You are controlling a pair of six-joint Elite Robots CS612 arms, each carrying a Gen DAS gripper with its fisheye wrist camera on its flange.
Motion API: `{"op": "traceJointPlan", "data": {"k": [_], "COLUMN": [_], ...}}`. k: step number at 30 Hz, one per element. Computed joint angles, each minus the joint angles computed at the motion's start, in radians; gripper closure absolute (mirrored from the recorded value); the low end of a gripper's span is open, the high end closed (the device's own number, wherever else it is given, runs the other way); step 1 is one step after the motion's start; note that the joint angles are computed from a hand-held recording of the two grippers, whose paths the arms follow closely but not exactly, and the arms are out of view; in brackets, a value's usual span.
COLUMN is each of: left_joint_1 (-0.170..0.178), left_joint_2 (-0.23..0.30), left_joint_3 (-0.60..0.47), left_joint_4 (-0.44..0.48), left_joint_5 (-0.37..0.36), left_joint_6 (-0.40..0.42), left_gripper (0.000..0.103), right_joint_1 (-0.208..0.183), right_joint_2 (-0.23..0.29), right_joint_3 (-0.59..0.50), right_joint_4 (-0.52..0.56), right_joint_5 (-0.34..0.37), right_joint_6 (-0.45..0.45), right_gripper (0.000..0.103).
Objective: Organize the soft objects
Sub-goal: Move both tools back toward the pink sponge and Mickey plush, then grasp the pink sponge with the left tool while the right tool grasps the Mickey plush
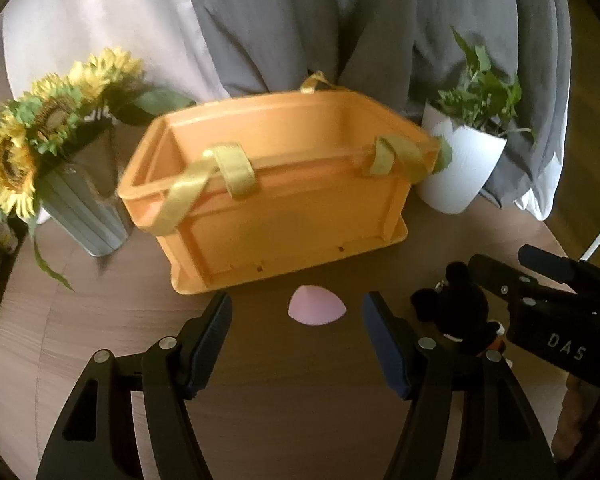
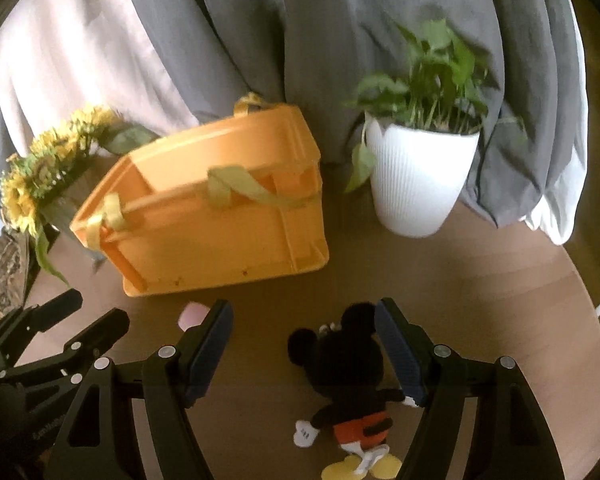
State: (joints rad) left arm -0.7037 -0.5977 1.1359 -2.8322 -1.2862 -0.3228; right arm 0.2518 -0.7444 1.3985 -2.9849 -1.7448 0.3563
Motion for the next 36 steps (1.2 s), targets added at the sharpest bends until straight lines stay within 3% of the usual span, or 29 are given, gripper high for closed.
{"op": "traceJointPlan", "data": {"k": [19, 36], "left_joint_1": [0.015, 0.015], "left_joint_2": [0.097, 0.176], "left_joint_3": [-0.153, -0.280], "left_joint_4": [0.166, 0.283], "left_joint_5": [-0.073, -0.072], "left_joint_6": [0.045, 0.071], "left_gripper": [0.036, 0.036], "right_joint_1": [-0.013, -0.024], "right_joint_2": [0.034, 0.065], "right_joint_3": [-0.047, -0.089], "right_joint_4": [0.190, 0.313], "right_joint_5": [0.006, 0.029], "right_joint_6": [0.017, 0.028], "right_gripper": [0.029, 0.029]}}
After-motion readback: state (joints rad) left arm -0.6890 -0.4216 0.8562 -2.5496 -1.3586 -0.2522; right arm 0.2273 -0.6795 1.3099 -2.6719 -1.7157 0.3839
